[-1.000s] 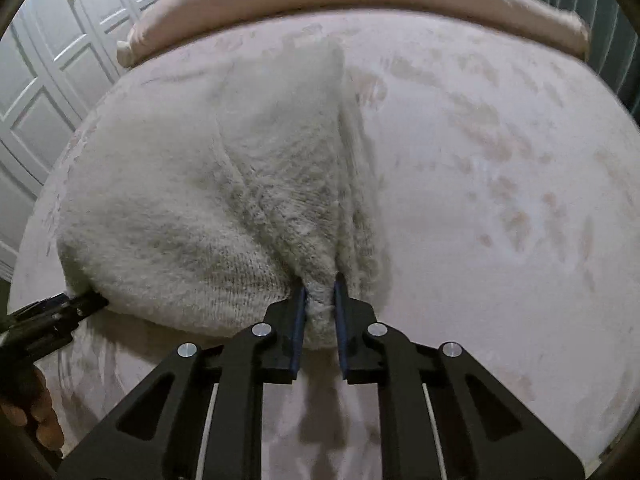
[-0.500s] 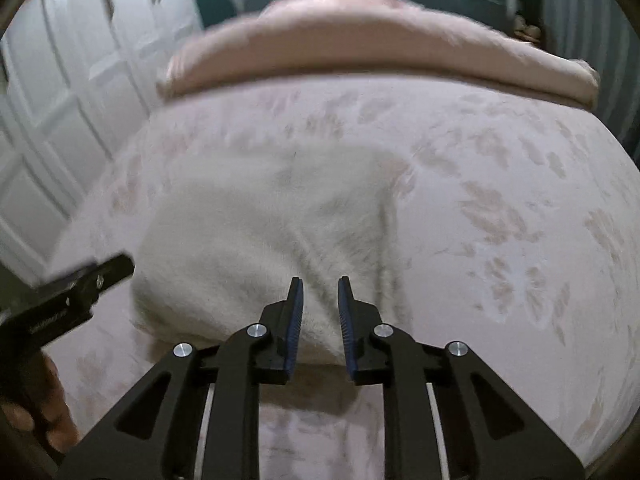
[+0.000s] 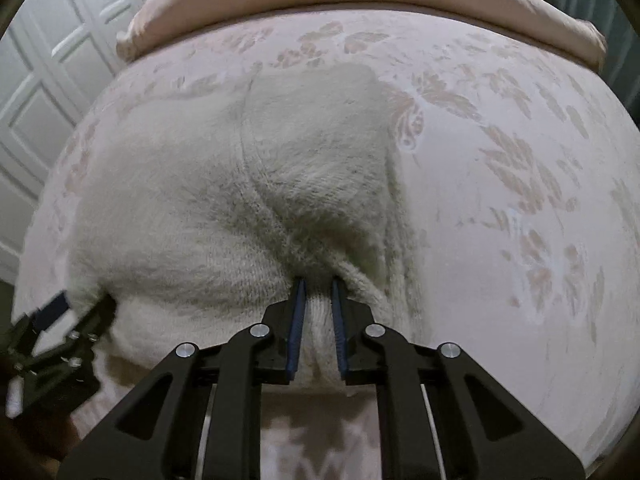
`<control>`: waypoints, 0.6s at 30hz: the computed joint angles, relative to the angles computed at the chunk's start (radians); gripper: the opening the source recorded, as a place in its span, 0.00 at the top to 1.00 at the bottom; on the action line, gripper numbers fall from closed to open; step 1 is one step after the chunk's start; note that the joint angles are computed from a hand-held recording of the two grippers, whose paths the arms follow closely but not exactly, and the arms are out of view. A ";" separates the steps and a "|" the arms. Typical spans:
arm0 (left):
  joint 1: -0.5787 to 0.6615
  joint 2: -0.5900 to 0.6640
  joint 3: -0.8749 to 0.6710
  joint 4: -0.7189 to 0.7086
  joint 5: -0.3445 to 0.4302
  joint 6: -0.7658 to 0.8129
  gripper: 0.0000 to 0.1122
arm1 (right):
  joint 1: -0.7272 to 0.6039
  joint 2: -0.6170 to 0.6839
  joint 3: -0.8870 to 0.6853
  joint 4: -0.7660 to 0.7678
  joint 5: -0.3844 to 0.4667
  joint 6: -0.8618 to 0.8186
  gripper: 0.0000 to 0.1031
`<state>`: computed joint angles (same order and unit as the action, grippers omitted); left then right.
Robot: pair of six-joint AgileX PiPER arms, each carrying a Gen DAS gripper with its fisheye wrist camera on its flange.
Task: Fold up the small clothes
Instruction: 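Open both tools and pull them back from the folded sweater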
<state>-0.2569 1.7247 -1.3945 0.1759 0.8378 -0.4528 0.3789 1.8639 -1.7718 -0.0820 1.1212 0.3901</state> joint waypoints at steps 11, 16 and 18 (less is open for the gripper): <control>-0.137 -0.200 0.228 0.077 0.006 -0.153 0.24 | 0.214 -0.423 0.551 -0.252 -0.146 0.398 0.38; -0.186 -0.223 0.311 0.065 0.007 -0.192 0.24 | 0.255 -0.459 0.641 -0.273 -0.151 0.463 0.33; -0.198 -0.227 0.336 0.059 0.008 -0.204 0.25 | 0.272 -0.459 0.657 -0.276 -0.158 0.474 0.30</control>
